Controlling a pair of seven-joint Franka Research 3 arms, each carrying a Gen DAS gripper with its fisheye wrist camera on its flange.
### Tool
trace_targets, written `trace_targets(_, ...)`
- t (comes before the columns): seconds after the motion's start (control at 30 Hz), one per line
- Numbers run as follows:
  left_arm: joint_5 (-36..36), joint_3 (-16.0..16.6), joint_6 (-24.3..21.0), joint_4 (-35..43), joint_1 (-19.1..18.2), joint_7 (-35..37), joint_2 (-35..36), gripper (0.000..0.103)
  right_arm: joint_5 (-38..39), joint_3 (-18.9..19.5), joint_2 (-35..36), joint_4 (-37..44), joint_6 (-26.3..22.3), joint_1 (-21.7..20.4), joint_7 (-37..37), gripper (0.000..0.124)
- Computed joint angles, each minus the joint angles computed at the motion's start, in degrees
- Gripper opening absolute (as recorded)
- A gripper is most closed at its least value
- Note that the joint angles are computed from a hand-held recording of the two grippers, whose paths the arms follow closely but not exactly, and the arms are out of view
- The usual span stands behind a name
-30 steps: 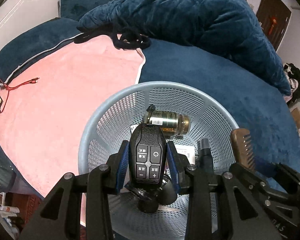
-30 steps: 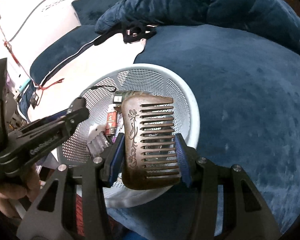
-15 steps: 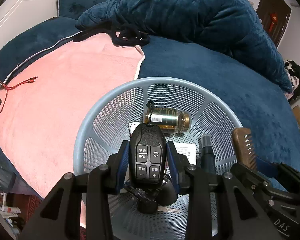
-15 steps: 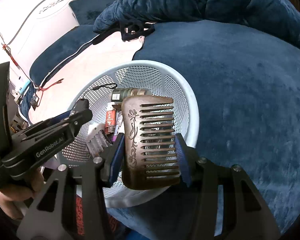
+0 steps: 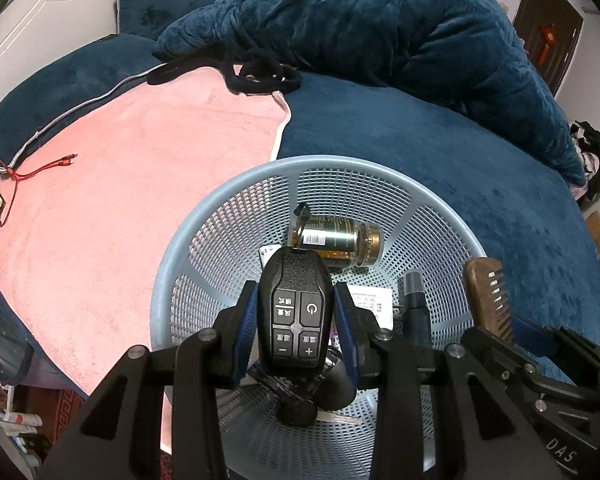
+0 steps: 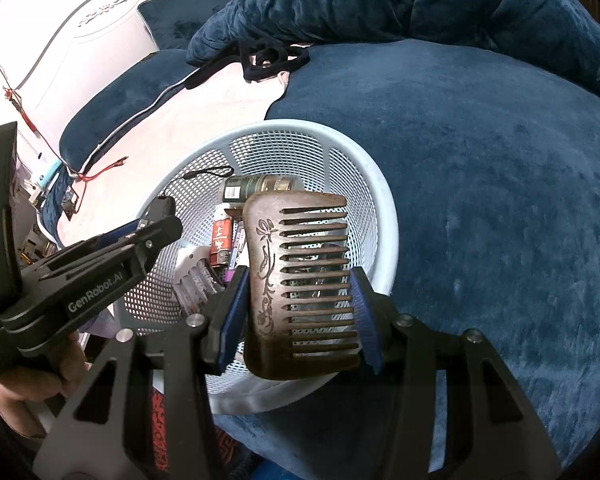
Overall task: Organize rigid objects
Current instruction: 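Carry the black remote and wooden comb over the blue basket with both tools, then lower the remote and comb into the basket and open both tools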
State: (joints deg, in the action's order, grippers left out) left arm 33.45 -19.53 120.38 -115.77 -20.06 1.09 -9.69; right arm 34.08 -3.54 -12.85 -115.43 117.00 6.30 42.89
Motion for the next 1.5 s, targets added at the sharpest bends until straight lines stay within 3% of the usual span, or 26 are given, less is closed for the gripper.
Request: trace_targets(1.5, -0.1, 0.0, -1.0, 0.4, -0.2, 0.1, 0.0, 0.037, 0.3, 0.0, -0.3, -0.2, -0.3, 0.1, 0.1, 0.050)
